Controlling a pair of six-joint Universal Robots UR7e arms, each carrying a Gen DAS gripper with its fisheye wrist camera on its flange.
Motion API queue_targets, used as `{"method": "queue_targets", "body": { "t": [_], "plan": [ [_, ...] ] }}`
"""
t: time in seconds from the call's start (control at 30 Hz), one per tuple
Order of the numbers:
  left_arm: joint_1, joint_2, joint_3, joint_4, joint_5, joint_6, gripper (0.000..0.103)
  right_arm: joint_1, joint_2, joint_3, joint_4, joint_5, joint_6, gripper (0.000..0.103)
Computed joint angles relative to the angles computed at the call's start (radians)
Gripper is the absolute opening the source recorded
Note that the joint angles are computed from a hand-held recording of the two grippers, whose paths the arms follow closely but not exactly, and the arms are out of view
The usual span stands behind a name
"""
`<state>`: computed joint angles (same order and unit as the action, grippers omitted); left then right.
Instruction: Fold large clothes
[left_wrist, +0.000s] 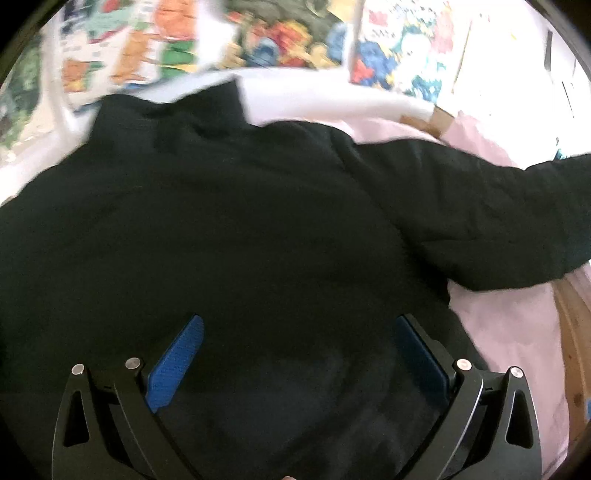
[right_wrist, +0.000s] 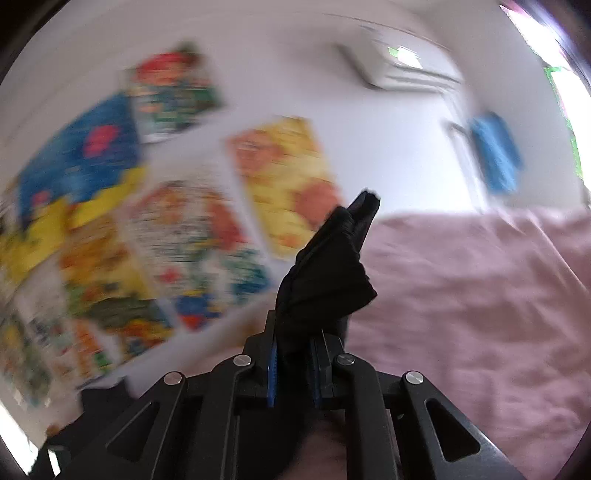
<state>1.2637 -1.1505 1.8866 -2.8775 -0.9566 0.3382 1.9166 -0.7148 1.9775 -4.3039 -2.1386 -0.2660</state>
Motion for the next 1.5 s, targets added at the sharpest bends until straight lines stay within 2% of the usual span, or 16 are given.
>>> {"method": "queue_targets", "body": {
  "t": [0.1,0.27,0.37,0.53,0.67,0.83,0.93,1.03,1.1,1.13,1.17,1.2,1.27,1.3,1.37,1.5],
  "plan": [
    [0.013,-0.123,0.049,0.055,-0.011,-0.021,0.101,0.084,0.057,-0.064,0.053,0.066,-0.08,0.014],
    [0.036,-0.318,0.116,0.135,-0.047,-0.087,0.101,0.18,0.171,-0.186,0.231,0.173,-0.153,0.014],
    [0.079,-0.4,0.114,0.15,-0.109,-0.091,0.101,0.218,0.257,-0.297,0.394,0.225,-0.166,0.013],
    [0.163,-0.467,0.075,0.152,-0.248,-0.074,0.101,0.25,0.393,-0.468,0.66,0.231,-0.184,0.013],
    [0.272,-0.473,0.031,0.17,-0.437,-0.092,0.101,0.259,0.481,-0.562,0.89,0.239,-0.175,0.013],
    [0.373,-0.394,-0.067,0.242,-0.635,-0.18,0.1,0.245,0.568,-0.658,1.16,0.266,-0.093,0.013],
    [0.395,-0.346,-0.112,0.279,-0.681,-0.21,0.1,0.241,0.6,-0.681,1.199,0.263,-0.095,0.013],
    [0.393,-0.313,-0.145,0.322,-0.685,-0.219,0.1,0.237,0.6,-0.674,1.188,0.275,-0.099,0.013],
    [0.391,-0.292,-0.164,0.341,-0.696,-0.237,0.094,0.239,0.598,-0.672,1.182,0.281,-0.098,0.013],
    [0.395,-0.281,-0.173,0.348,-0.708,-0.248,0.081,0.239,0.595,-0.666,1.176,0.28,-0.101,0.013],
    [0.397,-0.269,-0.186,0.362,-0.716,-0.27,0.062,0.239,0.594,-0.666,1.176,0.279,-0.103,0.013],
    [0.396,-0.256,-0.2,0.38,-0.71,-0.298,0.052,0.242,0.599,-0.672,1.176,0.275,-0.105,0.013],
    [0.39,-0.234,-0.222,0.411,-0.679,-0.34,0.015,0.25,0.601,-0.669,1.17,0.25,-0.112,0.014],
    [0.388,-0.23,-0.223,0.411,-0.667,-0.347,0.008,0.259,0.622,-0.712,1.193,0.25,-0.114,0.014],
    [0.385,-0.233,-0.21,0.383,-0.662,-0.335,0.004,0.265,0.629,-0.722,1.195,0.23,-0.128,0.016],
    [0.343,-0.263,-0.17,0.277,-0.569,-0.29,0.002,0.269,0.573,-0.655,1.185,0.24,-0.158,0.028]
  ]
}}
